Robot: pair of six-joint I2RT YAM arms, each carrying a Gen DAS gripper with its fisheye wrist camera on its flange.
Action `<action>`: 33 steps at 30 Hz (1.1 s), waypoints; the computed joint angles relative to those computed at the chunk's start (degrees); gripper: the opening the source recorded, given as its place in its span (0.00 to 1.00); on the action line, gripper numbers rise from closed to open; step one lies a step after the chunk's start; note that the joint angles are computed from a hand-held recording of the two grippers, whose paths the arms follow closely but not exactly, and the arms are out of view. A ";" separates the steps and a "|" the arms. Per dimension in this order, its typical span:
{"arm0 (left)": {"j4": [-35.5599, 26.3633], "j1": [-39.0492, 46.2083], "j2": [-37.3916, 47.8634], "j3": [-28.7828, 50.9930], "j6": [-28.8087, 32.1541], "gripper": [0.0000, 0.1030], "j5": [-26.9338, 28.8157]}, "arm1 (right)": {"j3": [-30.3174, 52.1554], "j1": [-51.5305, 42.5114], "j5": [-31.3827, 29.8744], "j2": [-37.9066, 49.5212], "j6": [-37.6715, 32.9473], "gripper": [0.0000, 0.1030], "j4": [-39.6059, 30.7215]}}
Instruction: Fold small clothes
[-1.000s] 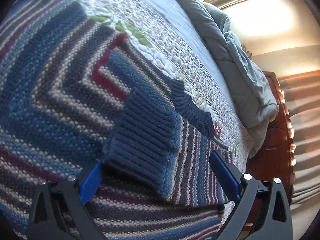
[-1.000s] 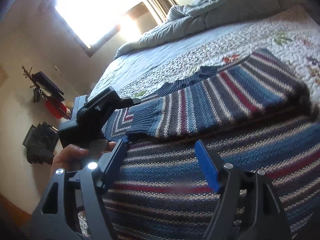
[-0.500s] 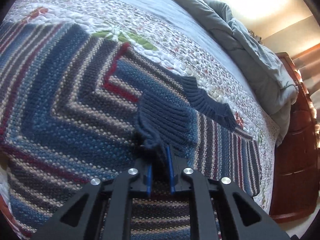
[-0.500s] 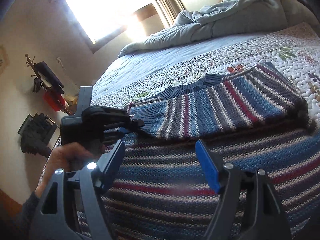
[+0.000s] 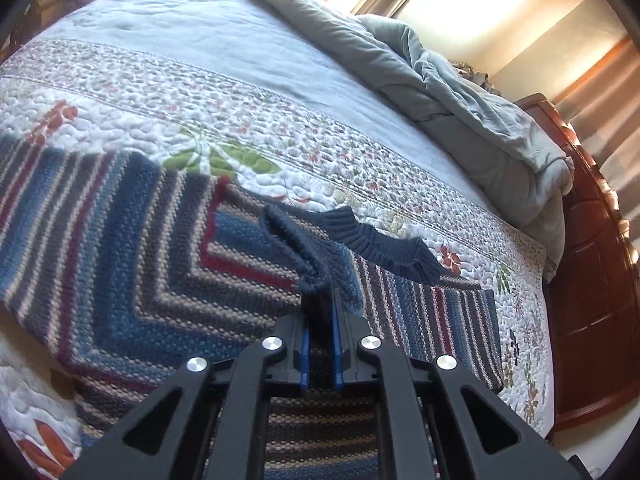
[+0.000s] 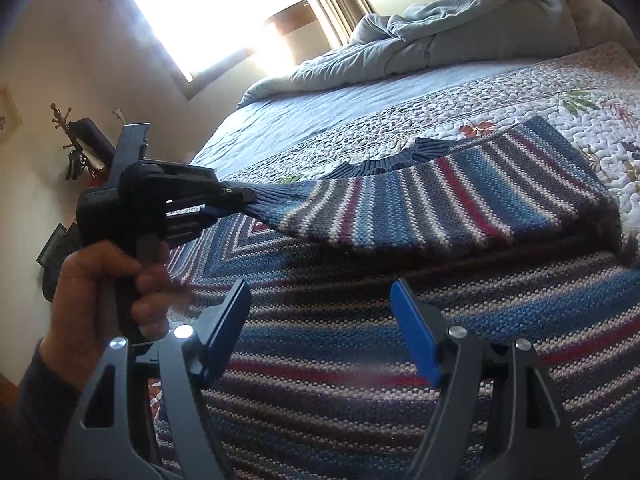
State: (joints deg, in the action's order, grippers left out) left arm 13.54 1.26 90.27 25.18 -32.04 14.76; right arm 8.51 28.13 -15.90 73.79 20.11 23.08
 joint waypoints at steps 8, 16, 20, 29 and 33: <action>4.30 8.03 6.82 -1.67 5.52 0.08 7.35 | 0.29 0.41 -0.20 0.94 0.07 0.70 0.25; 13.02 11.81 17.73 -3.16 7.92 0.11 11.34 | 0.39 0.35 -0.36 1.84 -0.28 0.70 0.78; 10.34 12.30 10.64 -6.20 7.92 0.21 8.04 | 0.37 0.66 -0.24 2.02 -0.28 0.70 0.94; 11.72 2.66 4.19 -7.01 5.74 0.50 5.74 | 0.45 1.81 1.23 2.76 -0.45 0.70 1.36; 17.07 5.72 15.20 -5.40 4.55 0.50 8.28 | 0.47 1.11 1.35 2.87 -1.05 0.70 1.18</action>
